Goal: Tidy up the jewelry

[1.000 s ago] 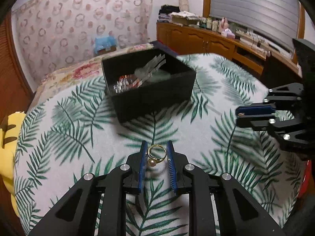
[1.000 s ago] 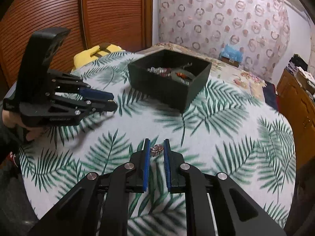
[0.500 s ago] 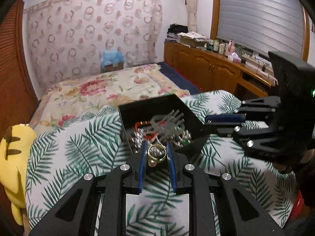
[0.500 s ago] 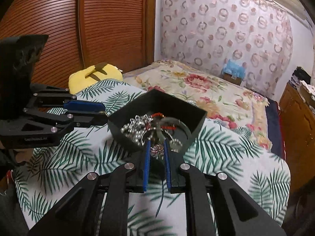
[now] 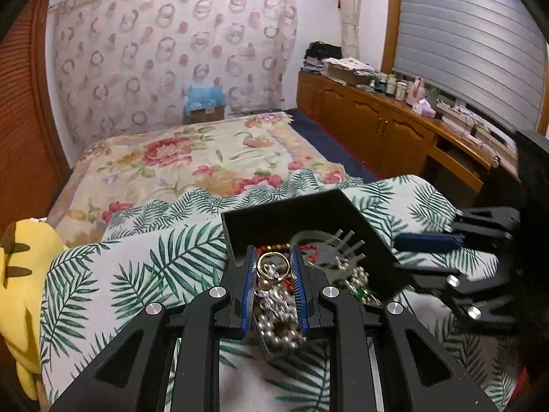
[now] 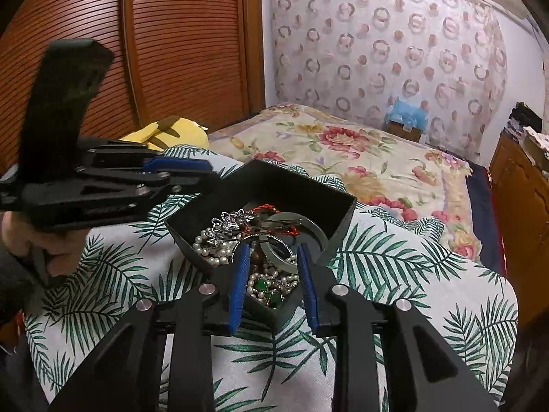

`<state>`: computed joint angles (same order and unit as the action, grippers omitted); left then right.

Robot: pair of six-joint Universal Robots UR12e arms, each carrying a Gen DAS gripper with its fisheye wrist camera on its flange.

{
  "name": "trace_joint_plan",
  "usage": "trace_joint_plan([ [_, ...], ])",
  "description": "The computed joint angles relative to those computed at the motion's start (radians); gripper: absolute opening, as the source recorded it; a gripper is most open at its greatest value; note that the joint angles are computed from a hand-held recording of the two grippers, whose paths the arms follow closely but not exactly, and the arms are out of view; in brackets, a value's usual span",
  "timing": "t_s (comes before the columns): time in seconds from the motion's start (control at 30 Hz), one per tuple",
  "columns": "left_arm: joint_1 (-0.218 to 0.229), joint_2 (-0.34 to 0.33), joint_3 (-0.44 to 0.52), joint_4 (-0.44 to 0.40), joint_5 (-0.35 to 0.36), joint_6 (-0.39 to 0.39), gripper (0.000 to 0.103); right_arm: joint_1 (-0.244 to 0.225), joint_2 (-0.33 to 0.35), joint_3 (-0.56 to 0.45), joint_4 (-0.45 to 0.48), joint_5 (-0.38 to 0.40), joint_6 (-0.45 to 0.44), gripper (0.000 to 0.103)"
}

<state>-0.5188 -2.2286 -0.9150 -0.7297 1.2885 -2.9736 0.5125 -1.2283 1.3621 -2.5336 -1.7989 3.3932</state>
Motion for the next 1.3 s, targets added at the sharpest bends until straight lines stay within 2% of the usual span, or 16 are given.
trace_joint_plan([
  [0.2,-0.008,-0.038,0.062,-0.024,0.042,-0.018,0.02,0.006,-0.012,0.015,-0.002,-0.016,0.016,0.031],
  [0.27,-0.008,-0.042,0.07,-0.032,0.047,-0.028,0.029,0.009,-0.017,0.021,-0.003,-0.027,0.026,0.031],
  [0.3,-0.008,-0.042,0.07,-0.03,0.05,-0.031,0.039,0.01,-0.019,0.024,-0.005,-0.032,0.032,0.031],
  [0.37,-0.009,-0.036,0.059,-0.019,0.061,-0.036,0.047,0.013,-0.023,0.03,-0.008,-0.048,0.041,0.032],
  [0.47,-0.009,-0.019,0.032,0.002,0.067,-0.046,0.063,0.022,-0.028,0.039,-0.017,-0.086,0.059,0.037],
  [0.53,-0.01,-0.002,0.002,0.033,0.081,-0.057,0.08,0.028,-0.035,0.047,-0.021,-0.112,0.081,0.042],
  [0.6,-0.011,0.017,-0.03,0.06,0.098,-0.066,0.088,0.036,-0.041,0.055,-0.021,-0.148,0.116,0.058],
  [0.63,-0.012,0.026,-0.043,0.067,0.109,-0.07,0.091,0.04,-0.043,0.058,-0.022,-0.165,0.131,0.061],
  [0.73,-0.014,0.058,-0.092,0.092,0.14,-0.081,0.095,0.056,-0.051,0.066,-0.018,-0.218,0.181,0.071],
  [0.9,-0.013,0.123,-0.188,0.146,0.182,-0.111,0.095,0.081,-0.059,0.073,-0.034,-0.291,0.231,0.093],
  [1.0,-0.012,0.162,-0.246,0.18,0.198,-0.123,0.095,0.102,-0.063,0.075,-0.056,-0.341,0.237,0.1],
  [1.3,-0.015,0.249,-0.346,0.235,0.236,-0.14,0.095,0.152,-0.069,0.069,-0.069,-0.442,0.286,0.1],
])
